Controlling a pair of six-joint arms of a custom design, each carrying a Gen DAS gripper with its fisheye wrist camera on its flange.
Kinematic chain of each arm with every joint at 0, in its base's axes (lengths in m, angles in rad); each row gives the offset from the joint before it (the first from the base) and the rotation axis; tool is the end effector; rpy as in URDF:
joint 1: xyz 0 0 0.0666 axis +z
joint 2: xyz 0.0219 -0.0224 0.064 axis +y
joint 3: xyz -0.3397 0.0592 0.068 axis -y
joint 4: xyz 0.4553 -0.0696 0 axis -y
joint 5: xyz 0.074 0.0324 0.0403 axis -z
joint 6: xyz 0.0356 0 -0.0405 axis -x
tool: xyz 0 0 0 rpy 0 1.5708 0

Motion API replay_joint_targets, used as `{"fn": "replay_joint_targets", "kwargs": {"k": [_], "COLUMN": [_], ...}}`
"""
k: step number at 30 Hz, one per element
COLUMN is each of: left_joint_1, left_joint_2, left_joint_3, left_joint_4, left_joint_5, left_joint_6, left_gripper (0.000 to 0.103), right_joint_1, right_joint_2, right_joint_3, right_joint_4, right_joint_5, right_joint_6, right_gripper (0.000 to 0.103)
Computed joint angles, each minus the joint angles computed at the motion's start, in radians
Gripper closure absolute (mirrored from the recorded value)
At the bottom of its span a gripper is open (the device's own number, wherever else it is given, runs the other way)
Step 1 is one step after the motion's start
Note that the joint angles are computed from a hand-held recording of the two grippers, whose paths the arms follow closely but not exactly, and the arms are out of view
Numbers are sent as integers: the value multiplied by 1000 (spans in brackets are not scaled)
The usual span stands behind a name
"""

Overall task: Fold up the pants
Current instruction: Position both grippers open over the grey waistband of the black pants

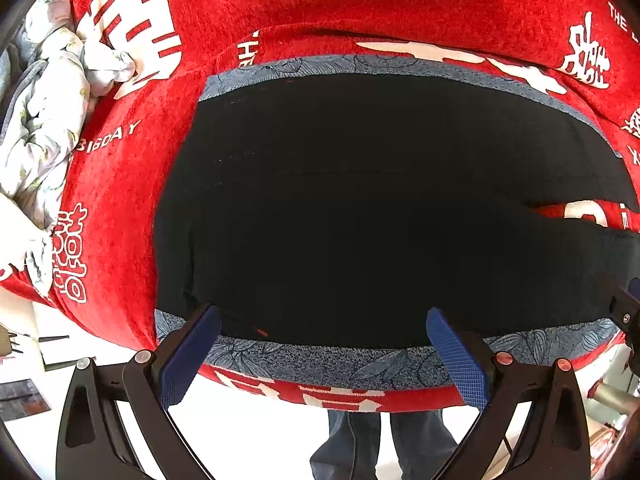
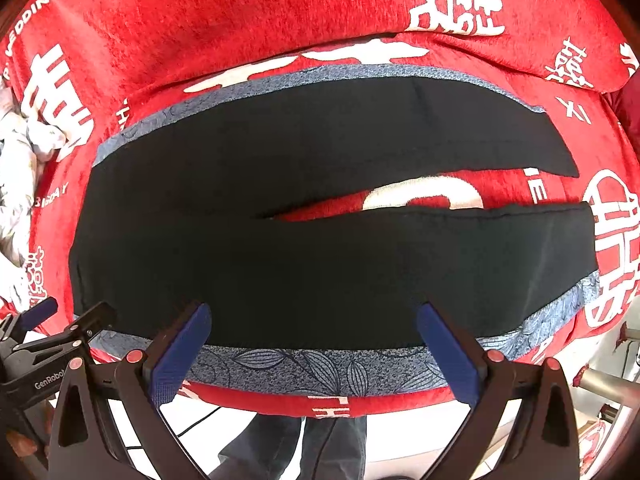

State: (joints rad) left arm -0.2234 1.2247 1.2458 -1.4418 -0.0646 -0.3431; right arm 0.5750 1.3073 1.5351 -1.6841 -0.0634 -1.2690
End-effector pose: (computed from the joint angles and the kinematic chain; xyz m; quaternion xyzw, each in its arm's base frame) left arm 0.4314 -0.0961 0.3745 0.2762 0.9576 0.0366 0.0729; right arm 0.3808 0.2490 0.4703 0.3376 0.9390 0.0647 0.0093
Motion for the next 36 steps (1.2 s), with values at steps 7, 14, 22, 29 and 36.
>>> {"fn": "replay_joint_targets", "kwargs": {"k": [7, 14, 22, 29, 36], "left_joint_1": [-1, 3, 9, 29, 42], "left_joint_2": [2, 0, -1, 0, 3], "left_joint_3": [0, -8, -13, -19, -23], "left_joint_4": [0, 0, 6, 15, 17], "left_joint_5": [-4, -9, -9, -18, -20], "left_joint_6": [7, 2, -3, -19, -22], "left_gripper": [0, 0, 0, 0, 0], "right_joint_1": [-4, -2, 2, 7, 14], "right_joint_2": [-2, -1, 11, 25, 37], "right_joint_3": [-7, -13, -7, 1, 5], "right_joint_4": [3, 9, 9, 8, 15], "right_joint_5": [-5, -11, -15, -19, -26], "right_joint_6": [7, 9, 8, 6, 5], "right_gripper": [0, 0, 0, 0, 0]}}
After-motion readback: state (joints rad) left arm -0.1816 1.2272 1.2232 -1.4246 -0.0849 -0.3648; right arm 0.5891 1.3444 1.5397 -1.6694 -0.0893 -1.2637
